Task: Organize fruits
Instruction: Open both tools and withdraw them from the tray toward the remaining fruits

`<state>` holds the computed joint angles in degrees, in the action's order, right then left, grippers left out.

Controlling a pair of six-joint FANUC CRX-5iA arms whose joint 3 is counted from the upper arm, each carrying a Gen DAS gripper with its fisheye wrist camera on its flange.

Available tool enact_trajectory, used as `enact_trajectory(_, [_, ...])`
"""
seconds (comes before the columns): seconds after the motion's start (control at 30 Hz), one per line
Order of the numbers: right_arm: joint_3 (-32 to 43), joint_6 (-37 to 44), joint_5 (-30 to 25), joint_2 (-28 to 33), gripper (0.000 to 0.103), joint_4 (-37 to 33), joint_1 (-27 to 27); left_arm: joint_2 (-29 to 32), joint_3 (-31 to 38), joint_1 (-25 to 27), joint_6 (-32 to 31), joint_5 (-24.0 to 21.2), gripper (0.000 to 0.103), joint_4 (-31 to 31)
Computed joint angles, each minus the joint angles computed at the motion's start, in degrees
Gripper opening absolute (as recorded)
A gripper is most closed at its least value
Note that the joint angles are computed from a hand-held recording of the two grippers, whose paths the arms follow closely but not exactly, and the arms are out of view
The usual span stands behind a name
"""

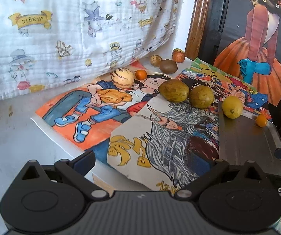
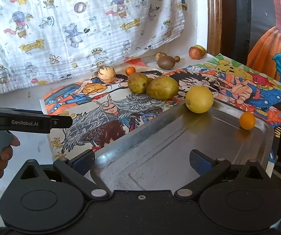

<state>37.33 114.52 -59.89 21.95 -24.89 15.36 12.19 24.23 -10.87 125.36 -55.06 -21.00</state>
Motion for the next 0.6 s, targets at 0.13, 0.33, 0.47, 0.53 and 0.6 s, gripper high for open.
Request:
enact_trajectory(0.13, [2.5, -0.65, -1.12, 1.71, 0.102, 0.25, 0.07, 1.19, 1.9, 0.29, -0.65, -1.03, 0.103, -0.22])
enact_trajectory(0.33, [6.46, -1.47, -2.9, 4.28, 0.102, 1.15, 0.3, 3.02, 5.11, 0.82, -1.89, -2.52, 0.103, -0.05])
enact_trajectory(0.47, [8.49, -2.03, -3.36, 5.68, 0.102, 1.98, 0.49, 5.06, 8.64, 0.93, -2.58, -4.94, 0.103, -0.49])
enact_trajectory(0.53, [9.49, -2.3, -3.61, 6.38, 0.102, 2.42, 0.52, 6.11, 10.34, 0.98, -3.02, -6.2, 0.103, -0.59])
enact_trajectory(0.6, [10.22, -2.33, -3.59, 6.92, 0.102, 2.82, 0.55, 6.96, 11.64, 1.14, -3.66, -6.9, 0.103, -0.32])
